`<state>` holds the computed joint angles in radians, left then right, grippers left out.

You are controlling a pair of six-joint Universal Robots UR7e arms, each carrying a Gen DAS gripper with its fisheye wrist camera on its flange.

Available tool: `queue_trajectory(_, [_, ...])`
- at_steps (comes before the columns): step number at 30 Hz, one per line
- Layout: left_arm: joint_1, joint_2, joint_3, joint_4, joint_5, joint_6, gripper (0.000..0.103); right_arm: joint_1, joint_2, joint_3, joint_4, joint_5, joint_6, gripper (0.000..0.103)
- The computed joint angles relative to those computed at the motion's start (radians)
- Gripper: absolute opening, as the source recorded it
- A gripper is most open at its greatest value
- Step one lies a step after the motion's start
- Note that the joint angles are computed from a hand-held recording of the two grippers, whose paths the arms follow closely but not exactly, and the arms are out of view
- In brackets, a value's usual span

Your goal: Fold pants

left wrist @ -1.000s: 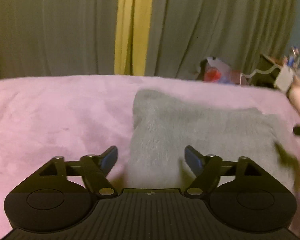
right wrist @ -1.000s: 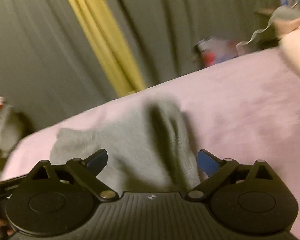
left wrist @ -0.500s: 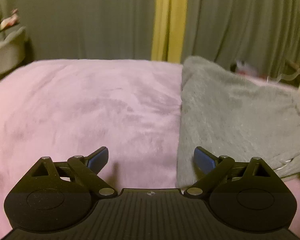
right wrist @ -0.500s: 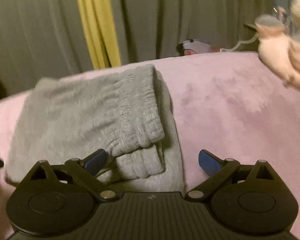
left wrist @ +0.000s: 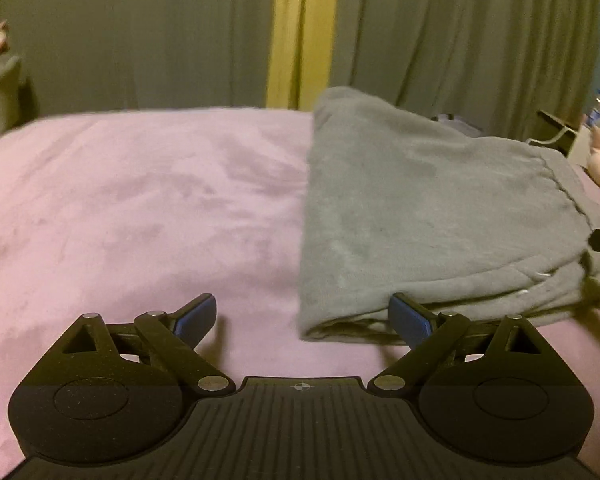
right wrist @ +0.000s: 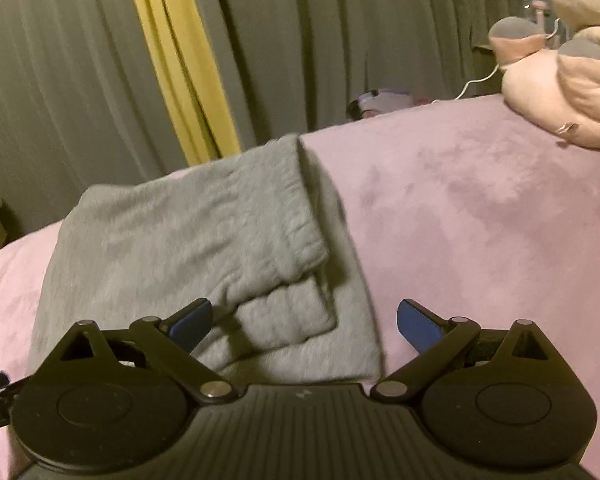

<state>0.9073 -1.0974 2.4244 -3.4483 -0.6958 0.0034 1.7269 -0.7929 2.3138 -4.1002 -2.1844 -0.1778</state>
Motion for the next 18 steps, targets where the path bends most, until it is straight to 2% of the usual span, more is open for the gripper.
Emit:
queue_trajectory(1, [0.014,-0.016,-0.003,0.029,-0.019,-0.039,0.098,-0.010,-0.028,0.008,0.035,0.029,0.051,0.099])
queue_trajectory(3, [0.038,-0.040,-0.007,0.063,-0.062,-0.109,0.098,-0.049,-0.083,0.040,0.069,0.138,0.164,0.099])
queue_trajectory(6, [0.060,-0.056,-0.013,0.087,-0.103,-0.173,0.099,-0.122,-0.144,0.086,0.073,0.342,0.306,0.096])
queue_trajectory(8, [0.055,-0.054,-0.009,0.080,-0.096,-0.175,0.099,-0.148,-0.160,0.098,0.055,0.423,0.357,0.081])
queue_trajectory(9, [0.051,-0.050,-0.007,0.076,-0.087,-0.169,0.099,-0.155,-0.167,0.100,0.058,0.447,0.377,0.067])
queue_trajectory(10, [0.048,-0.046,-0.004,0.071,-0.079,-0.164,0.100,-0.159,-0.176,0.098,0.078,0.456,0.396,0.055])
queue_trajectory(12, [0.044,-0.040,-0.005,0.066,-0.069,-0.156,0.100,-0.166,-0.183,0.087,0.128,0.462,0.411,0.045])
queue_trajectory(14, [0.045,-0.041,-0.006,0.069,-0.070,-0.158,0.100,-0.161,-0.189,0.067,0.210,0.433,0.421,0.045])
queue_trajectory(18, [0.052,-0.047,-0.005,0.073,-0.081,-0.166,0.100,-0.137,-0.176,0.047,0.222,0.381,0.454,0.050])
